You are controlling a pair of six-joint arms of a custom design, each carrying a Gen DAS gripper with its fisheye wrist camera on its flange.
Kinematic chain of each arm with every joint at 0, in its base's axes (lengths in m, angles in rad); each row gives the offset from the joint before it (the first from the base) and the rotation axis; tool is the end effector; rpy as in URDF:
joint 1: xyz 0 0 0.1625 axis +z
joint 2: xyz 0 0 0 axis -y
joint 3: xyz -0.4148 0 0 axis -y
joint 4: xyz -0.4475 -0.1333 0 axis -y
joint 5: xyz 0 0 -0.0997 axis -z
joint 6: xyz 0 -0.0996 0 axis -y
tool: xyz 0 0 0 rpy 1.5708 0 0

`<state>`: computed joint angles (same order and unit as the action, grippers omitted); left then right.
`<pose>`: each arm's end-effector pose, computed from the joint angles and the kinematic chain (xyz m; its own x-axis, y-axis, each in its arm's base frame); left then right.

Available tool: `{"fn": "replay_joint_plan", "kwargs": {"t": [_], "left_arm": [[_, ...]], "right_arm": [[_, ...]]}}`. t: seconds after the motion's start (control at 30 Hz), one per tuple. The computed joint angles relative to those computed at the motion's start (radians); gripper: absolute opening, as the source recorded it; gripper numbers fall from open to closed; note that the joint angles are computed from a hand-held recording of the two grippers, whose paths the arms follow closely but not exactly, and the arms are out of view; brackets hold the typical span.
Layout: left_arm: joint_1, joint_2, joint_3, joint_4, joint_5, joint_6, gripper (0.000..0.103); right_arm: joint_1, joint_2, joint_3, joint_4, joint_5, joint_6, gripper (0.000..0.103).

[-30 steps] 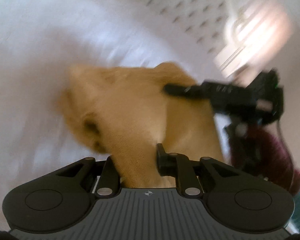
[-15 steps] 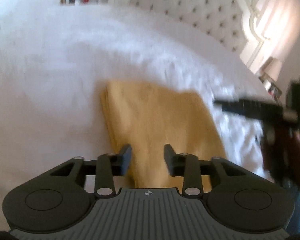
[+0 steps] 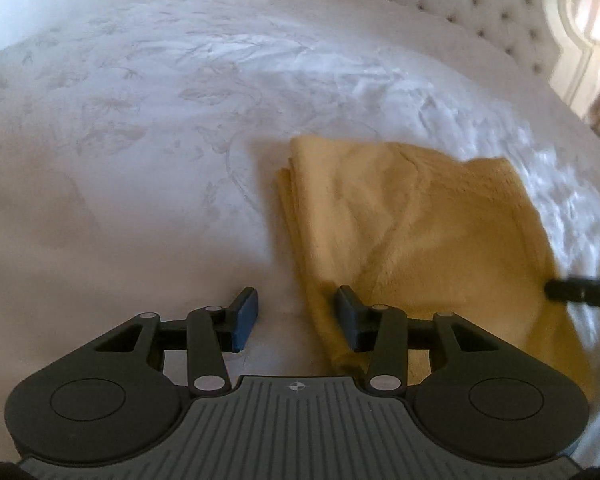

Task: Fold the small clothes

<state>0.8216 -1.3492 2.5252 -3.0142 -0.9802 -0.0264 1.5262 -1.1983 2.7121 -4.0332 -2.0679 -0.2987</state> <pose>-0.1215 -0.4078 0.1006 -0.7255 0.4391 -0.5299 0.6379 0.7181 -0.2783 0.0721 -0.3092 0.1321 -0.8303 0.2361 0.5048 -0.2285 0.6819 -0.6948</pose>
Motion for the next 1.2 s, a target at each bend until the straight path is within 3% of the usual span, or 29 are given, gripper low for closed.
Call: {"fn": "replay_joint_plan", "kwargs": {"t": [0.1,0.27,0.43,0.53,0.73,0.87,0.93,1.0,1.07,1.2], "left_arm": [[-0.019,-0.027,-0.013,-0.031,-0.032,0.009,0.041],[-0.033,0.103,-0.112,-0.163,-0.073,0.120,0.042],[-0.011,0.247,-0.193,-0.155,-0.096,0.165,0.042],[0.007,0.313,-0.206,-0.161,-0.064,0.189,0.044],[-0.004,0.327,-0.186,-0.223,-0.030,0.246,0.046],[0.009,0.298,-0.195,-0.181,-0.063,0.205,0.047],[0.006,0.288,-0.200,-0.180,-0.068,0.175,0.051],[-0.016,0.254,-0.170,-0.196,-0.040,0.161,0.071],[-0.036,0.214,-0.138,-0.190,-0.021,0.148,0.084],[-0.086,0.093,-0.064,-0.110,0.007,0.058,0.096]], "right_arm": [[0.052,0.009,-0.021,-0.053,-0.011,-0.044,0.078],[0.087,0.021,-0.087,-0.062,-0.001,-0.091,0.079],[0.055,0.064,-0.156,-0.021,0.013,-0.115,0.080],[0.039,0.104,-0.180,-0.013,-0.025,-0.138,0.083],[-0.013,0.124,-0.170,-0.043,0.006,-0.096,0.093],[-0.001,0.122,-0.169,-0.052,-0.007,-0.096,0.094],[0.014,0.112,-0.166,-0.058,-0.010,-0.101,0.096],[0.034,0.101,-0.154,-0.085,-0.014,-0.115,0.097],[0.056,0.084,-0.134,-0.110,-0.011,-0.119,0.102],[0.108,0.039,-0.080,-0.129,-0.012,-0.093,0.102]]}}
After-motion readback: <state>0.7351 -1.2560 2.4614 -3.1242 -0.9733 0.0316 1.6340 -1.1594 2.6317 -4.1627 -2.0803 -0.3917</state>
